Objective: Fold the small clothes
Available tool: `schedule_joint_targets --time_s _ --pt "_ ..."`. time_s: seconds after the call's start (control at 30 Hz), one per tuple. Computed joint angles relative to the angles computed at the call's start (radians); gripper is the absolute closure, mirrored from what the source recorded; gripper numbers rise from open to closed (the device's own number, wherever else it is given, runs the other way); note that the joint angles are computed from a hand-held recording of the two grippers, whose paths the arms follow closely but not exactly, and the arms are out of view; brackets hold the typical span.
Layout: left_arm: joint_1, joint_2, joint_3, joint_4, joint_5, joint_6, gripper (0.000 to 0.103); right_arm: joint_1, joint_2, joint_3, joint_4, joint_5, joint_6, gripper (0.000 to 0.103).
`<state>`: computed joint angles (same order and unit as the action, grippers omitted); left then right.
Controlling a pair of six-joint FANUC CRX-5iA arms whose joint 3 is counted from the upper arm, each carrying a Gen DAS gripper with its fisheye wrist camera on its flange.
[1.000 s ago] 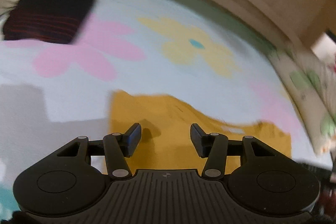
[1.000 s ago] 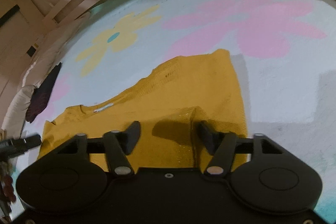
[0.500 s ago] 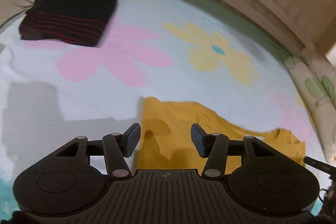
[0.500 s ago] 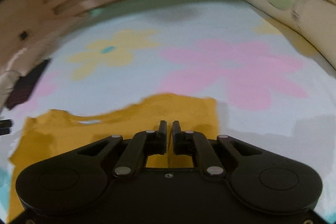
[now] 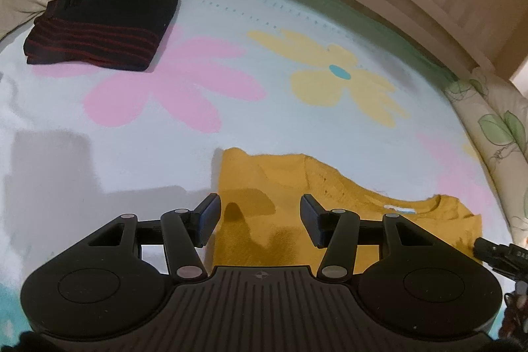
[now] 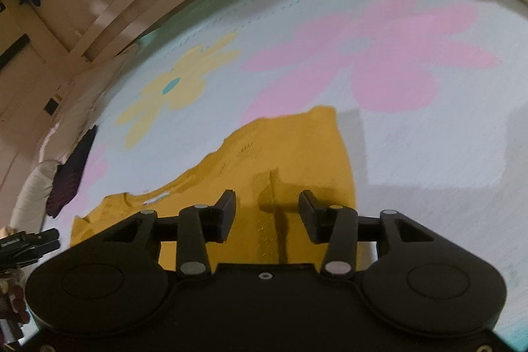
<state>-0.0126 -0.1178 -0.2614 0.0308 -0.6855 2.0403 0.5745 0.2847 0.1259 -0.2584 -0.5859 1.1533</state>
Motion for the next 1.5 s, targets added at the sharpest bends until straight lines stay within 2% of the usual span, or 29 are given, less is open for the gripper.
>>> schedule_joint_targets --time_s 0.07,0.2,0.23,0.27,0.33,0.5,0.63,0.8,0.93,1.03,1.07,1.13,1.17,1.3,1.4,1.43,1.47,1.5 --pt "0.002 0.000 -0.003 0.006 0.001 -0.005 0.052 -0.012 0.004 0.012 -0.067 -0.005 0.047 0.050" --pt "0.005 -0.002 -0.005 0.011 -0.001 -0.012 0.052 -0.004 0.018 0.023 -0.080 -0.016 0.079 0.051" --pt "0.005 -0.002 -0.003 0.007 -0.002 -0.008 0.052 -0.003 0.023 0.036 -0.088 -0.035 0.092 0.061" --pt "0.005 -0.003 -0.002 0.002 -0.004 -0.004 0.052 0.003 0.028 0.046 -0.073 -0.054 0.093 0.092" --pt "0.004 -0.006 0.001 -0.013 -0.005 0.010 0.052 0.036 0.023 0.039 0.008 -0.053 0.075 0.090" --pt "-0.015 -0.002 0.030 -0.071 -0.017 0.035 0.052 0.077 -0.063 0.015 0.030 0.054 0.181 0.091" --pt "-0.042 0.017 0.054 -0.084 -0.021 0.011 0.051 0.093 -0.060 -0.048 0.332 0.071 -0.109 0.092" --pt "-0.073 0.057 0.081 -0.076 -0.033 -0.032 0.051 0.107 0.001 -0.046 0.446 -0.036 -0.171 0.092" --pt "-0.096 0.083 0.105 -0.094 -0.057 -0.053 0.051 0.111 0.019 -0.025 0.436 -0.063 -0.151 0.090" --pt "-0.139 0.141 0.191 -0.209 -0.196 -0.028 0.050 0.107 0.015 -0.031 0.421 -0.085 -0.150 0.089" --pt "-0.140 0.149 0.194 -0.221 -0.214 -0.032 0.047 0.101 0.021 -0.026 0.412 -0.094 -0.145 0.088" --pt "-0.104 0.119 0.127 -0.158 -0.148 -0.064 0.045 0.094 0.013 -0.034 0.402 -0.093 -0.153 0.089" --pt "-0.091 0.111 0.115 -0.136 -0.142 -0.074 0.045 0.088 0.011 -0.034 0.388 -0.093 -0.150 0.088" --pt "-0.096 0.114 0.136 -0.165 -0.178 -0.072 0.043 0.071 0.002 -0.033 0.337 -0.086 -0.144 0.085" --pt "-0.111 0.121 0.160 -0.196 -0.212 -0.053 0.042 0.070 -0.010 -0.052 0.349 -0.057 -0.179 0.067" --pt "-0.115 0.122 0.166 -0.206 -0.221 -0.046 0.041 0.072 -0.016 -0.071 0.380 -0.032 -0.220 0.053" --pt "-0.116 0.121 0.166 -0.210 -0.224 -0.038 0.041 0.069 -0.023 -0.086 0.389 -0.008 -0.242 0.046" --pt "-0.112 0.118 0.161 -0.205 -0.220 -0.033 0.040 0.063 -0.030 -0.100 0.397 0.016 -0.267 0.046"
